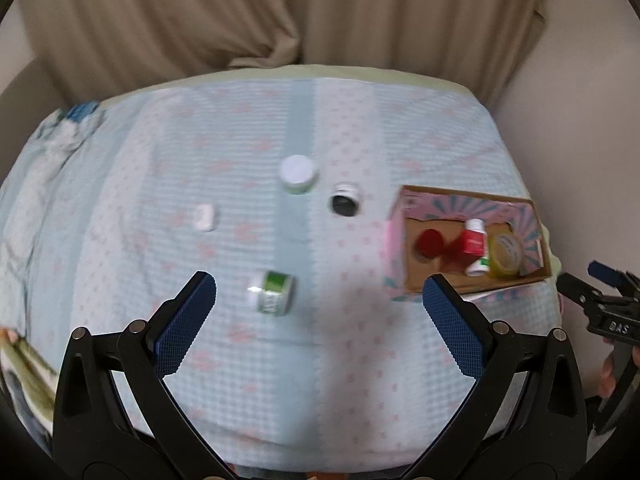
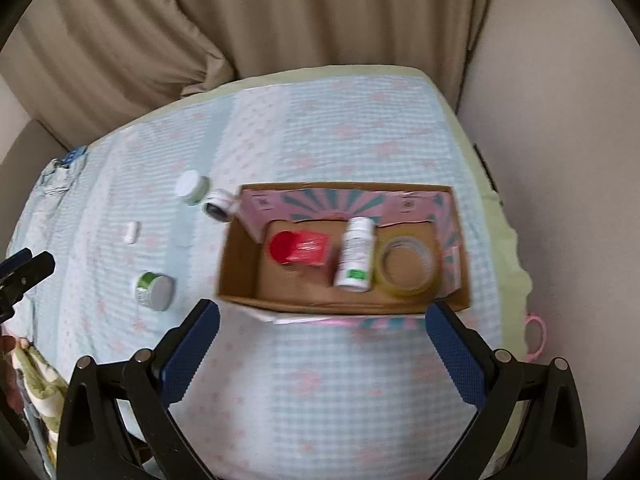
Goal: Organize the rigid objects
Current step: 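Withdraw both tools and move toward the white earbud case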
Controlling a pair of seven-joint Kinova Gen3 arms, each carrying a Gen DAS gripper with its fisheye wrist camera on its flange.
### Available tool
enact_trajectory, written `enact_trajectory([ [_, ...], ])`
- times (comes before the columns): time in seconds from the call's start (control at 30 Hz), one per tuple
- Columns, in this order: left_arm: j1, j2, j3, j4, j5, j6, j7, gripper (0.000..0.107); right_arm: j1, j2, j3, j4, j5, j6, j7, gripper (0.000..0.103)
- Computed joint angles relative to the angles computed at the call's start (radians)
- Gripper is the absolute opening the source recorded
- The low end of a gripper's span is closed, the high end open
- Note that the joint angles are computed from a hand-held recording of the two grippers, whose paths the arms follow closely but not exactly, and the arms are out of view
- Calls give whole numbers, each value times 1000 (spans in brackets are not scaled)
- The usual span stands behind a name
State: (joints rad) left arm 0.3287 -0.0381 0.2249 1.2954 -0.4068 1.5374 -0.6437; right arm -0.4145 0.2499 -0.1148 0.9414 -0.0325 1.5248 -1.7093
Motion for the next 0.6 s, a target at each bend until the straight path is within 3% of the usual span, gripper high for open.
enact_trajectory([
  [0.13,-62,-107,-40,72,43,0,-60,103,-70,-1,-20,-32,17,27,-72,103],
  [0.3,-158,-194,-118,129,112,0,-215,103,-190,10,-42,-81,66,47,-232,103],
  [0.43,-226,-262,-224,177,179,-53,-357,103,-307,67,-40,-178,111,100,-360,103],
  [0.6,-246,-287,-395,212,253,-104,-555,103,-447,154,-7,-320,175,164,-499,103],
])
